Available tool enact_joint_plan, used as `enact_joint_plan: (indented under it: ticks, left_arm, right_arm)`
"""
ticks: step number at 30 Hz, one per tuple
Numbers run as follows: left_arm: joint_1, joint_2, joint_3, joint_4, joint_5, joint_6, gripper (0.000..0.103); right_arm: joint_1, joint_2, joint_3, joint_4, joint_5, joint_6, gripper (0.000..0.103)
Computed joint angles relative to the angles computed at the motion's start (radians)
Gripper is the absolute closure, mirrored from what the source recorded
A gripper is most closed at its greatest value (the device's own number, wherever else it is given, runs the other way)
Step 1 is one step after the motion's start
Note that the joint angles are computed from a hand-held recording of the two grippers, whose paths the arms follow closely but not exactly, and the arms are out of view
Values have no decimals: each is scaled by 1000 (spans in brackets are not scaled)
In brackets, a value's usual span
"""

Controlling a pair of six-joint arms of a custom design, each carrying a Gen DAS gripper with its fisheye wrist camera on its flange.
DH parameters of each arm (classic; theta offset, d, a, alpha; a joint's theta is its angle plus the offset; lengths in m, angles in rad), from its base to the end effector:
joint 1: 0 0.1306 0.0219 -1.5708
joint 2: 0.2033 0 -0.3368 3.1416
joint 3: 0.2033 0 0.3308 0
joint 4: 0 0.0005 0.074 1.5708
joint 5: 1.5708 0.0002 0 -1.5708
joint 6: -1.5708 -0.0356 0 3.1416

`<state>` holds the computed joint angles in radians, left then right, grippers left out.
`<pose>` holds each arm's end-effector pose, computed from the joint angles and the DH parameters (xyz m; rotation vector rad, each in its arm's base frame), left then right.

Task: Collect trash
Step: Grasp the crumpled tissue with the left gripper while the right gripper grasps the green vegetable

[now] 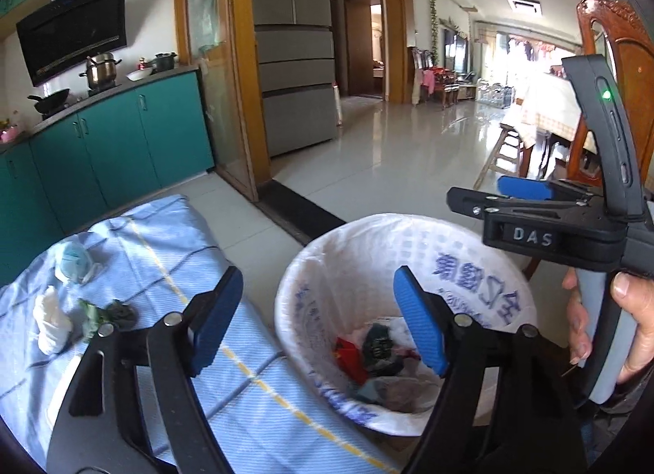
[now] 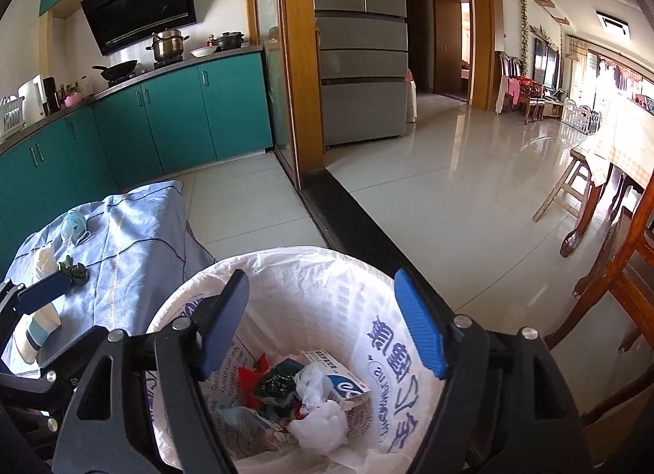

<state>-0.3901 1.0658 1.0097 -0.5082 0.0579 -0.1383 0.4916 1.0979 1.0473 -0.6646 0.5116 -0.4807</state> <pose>0.3177 -0.1334 0.3749 0.5921 2.0578 -0.2095 0.3097 0.1455 0.3695 0.2463 2.1658 -0.0394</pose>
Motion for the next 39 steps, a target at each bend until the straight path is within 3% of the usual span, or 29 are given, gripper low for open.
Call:
enact_joint_plan:
  ticks: [3,5,8,11,14,17,22,26,28,30,32,33,35,37,38,39]
  left_arm:
    - [46,-11,3,21,-105,-22,26]
    - [120,-9,23,21,-125,-6,26]
    - [291,61,116,-43,-78,29,23]
    - [403,188,236,-115,-76,17,23]
    - [479,286,308,-173,-51,18,23]
    - [545,385,385,-302,50,32,23]
    - [571,430,381,-320,2,-23,40]
    - [603,427,366,-310,28,-62,52]
    - [621,413,365,-311,59,-70,71]
    - [639,402,366,-313,68,-81,72]
    - [660,395,364,-311,71,-83,72]
    - [667,395,367,-315,77,-80,72]
    - [683,382,363,-320,84,-79,72]
    - [705,386,365,-314,97,-92,72]
    - [708,381,363,-313,98,-91,72]
    - [717,373,359,-314,107,-91,72]
  right_arm:
    - [5,27,20,19,-42,-22,23]
    - [10,56,42,39,-103,-35,21]
    - [51,139,116,53,-198,-42,20]
    - [113,232,200,59,-235,-29,17]
    - [159,339,305,51,-264,-16,16]
    - [171,433,408,47,-333,-10,16]
    - [192,679,723,-80,-390,103,16]
    - [198,847,945,-193,-447,180,16]
    - [198,865,955,-187,-485,177,16]
    - [196,885,972,-193,-541,169,19]
    - [202,899,990,-212,-551,178,28]
    - [208,910,1005,-233,-545,188,31]
    - [217,943,1050,-283,-536,208,48]
    - [232,941,1049,-283,-488,231,54]
    - [238,940,1049,-286,-465,239,65]
    - [242,937,1044,-283,-451,239,68]
